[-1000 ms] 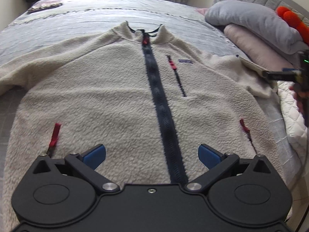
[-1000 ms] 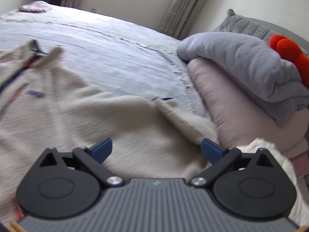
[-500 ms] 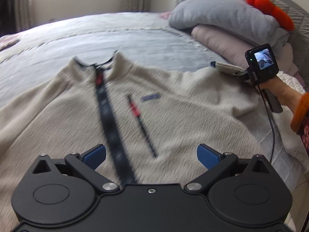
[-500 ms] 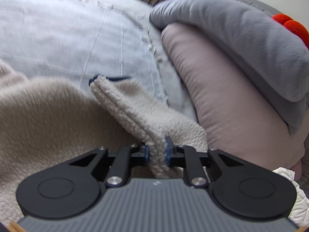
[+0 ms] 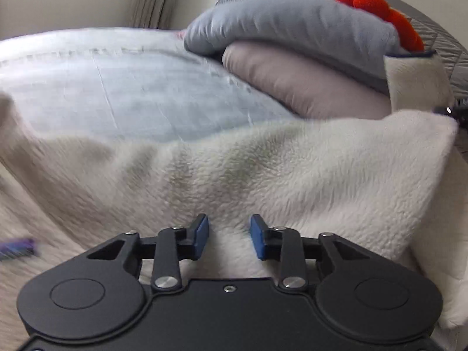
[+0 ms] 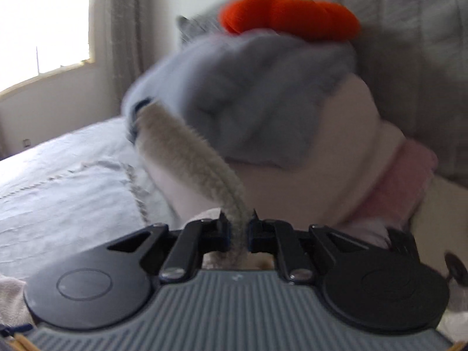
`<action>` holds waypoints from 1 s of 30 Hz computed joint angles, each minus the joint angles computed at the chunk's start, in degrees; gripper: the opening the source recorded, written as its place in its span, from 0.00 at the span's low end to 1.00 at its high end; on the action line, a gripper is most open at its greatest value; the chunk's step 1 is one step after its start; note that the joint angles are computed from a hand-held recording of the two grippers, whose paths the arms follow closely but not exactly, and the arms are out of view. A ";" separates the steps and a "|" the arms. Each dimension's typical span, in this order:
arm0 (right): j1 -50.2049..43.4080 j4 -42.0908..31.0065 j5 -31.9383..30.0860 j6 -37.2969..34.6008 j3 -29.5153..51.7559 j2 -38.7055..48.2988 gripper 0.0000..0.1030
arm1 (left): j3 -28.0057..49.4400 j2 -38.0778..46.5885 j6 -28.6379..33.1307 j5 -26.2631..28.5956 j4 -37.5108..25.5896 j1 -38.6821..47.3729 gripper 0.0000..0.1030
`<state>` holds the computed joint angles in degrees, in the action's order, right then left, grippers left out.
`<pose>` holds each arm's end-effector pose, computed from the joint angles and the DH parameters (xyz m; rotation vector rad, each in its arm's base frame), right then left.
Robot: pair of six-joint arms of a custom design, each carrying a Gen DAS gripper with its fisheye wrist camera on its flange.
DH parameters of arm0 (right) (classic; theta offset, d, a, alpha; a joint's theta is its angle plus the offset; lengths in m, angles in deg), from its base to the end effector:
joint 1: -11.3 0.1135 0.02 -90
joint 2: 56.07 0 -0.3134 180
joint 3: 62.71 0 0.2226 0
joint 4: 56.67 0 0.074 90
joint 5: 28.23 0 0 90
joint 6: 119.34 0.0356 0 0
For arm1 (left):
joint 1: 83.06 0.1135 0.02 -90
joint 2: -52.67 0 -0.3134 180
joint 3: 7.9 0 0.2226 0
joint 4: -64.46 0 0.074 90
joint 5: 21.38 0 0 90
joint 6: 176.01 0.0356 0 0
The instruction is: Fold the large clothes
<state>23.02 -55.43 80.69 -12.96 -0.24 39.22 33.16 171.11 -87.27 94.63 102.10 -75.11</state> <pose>0.3232 0.0553 0.2485 0.2782 2.0709 -0.0539 0.2987 0.0259 0.1041 0.0611 2.2181 -0.4483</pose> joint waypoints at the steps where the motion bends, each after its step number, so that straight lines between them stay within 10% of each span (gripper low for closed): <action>1: -2.36 -0.46 -2.88 1.40 -0.63 0.88 0.10 | -1.58 1.54 0.34 -3.14 5.40 -2.34 0.31; 5: -11.06 6.77 -10.30 9.24 -6.48 2.21 0.42 | -1.19 -2.29 2.48 -6.13 1.07 -4.78 0.34; 11: -9.28 6.70 -5.77 5.35 -8.88 -3.72 0.45 | -4.53 -1.64 -4.23 3.93 6.12 -4.15 0.39; 15: -1.44 3.14 -1.29 1.20 -8.22 -8.03 0.58 | -5.45 -4.22 1.53 -4.81 2.87 -10.01 0.43; 19: 7.74 -1.36 1.61 1.09 -6.79 -11.27 0.79 | -9.37 -15.81 5.65 -5.91 -6.09 -6.91 0.72; 30: 36.87 -18.53 8.22 15.17 3.79 -5.48 0.95 | -5.95 -36.25 44.47 14.39 -42.34 48.23 0.94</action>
